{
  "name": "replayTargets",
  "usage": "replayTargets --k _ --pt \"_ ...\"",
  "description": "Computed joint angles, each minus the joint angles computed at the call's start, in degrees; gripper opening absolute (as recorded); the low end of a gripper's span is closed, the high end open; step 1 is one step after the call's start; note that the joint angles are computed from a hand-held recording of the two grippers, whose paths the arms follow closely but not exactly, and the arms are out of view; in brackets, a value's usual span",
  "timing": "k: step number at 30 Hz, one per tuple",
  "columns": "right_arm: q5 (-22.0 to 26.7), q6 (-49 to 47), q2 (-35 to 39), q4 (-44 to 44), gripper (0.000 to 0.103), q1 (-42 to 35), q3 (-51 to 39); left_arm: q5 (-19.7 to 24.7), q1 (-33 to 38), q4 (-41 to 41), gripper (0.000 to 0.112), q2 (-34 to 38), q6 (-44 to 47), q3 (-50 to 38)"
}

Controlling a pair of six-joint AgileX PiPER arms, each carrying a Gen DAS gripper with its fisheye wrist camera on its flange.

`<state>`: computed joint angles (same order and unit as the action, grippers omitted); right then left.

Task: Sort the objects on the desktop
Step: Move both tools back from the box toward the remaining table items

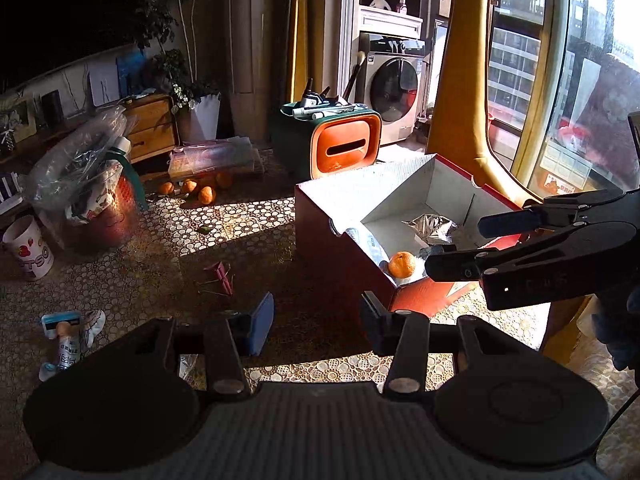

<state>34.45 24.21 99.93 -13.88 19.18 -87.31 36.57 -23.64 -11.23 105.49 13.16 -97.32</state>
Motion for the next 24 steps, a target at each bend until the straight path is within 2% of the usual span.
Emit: replayTargets --k 11,15,22,24 --pt "0.62 8.41 6.57 -6.28 0.082 8.40 -6.41 -4.75 10.77 -9.41 0.046 -4.85 12.66 10.06" --pt "0.42 8.09 10.02 -6.96 0.085 10.64 -10.12 -6.32 14.52 -13.62 0.061 -4.78 18.39 12.27" --pt "0.37 4.16 16.56 -4.47 0.089 12.82 -17.09 -7.10 21.11 -20.57 0.063 -1.76 26.25 13.43" --pt "1.92 2.24 19.15 -4.07 0.090 13.51 -20.44 -6.73 22.78 -21.92 0.066 -0.27 27.82 12.80"
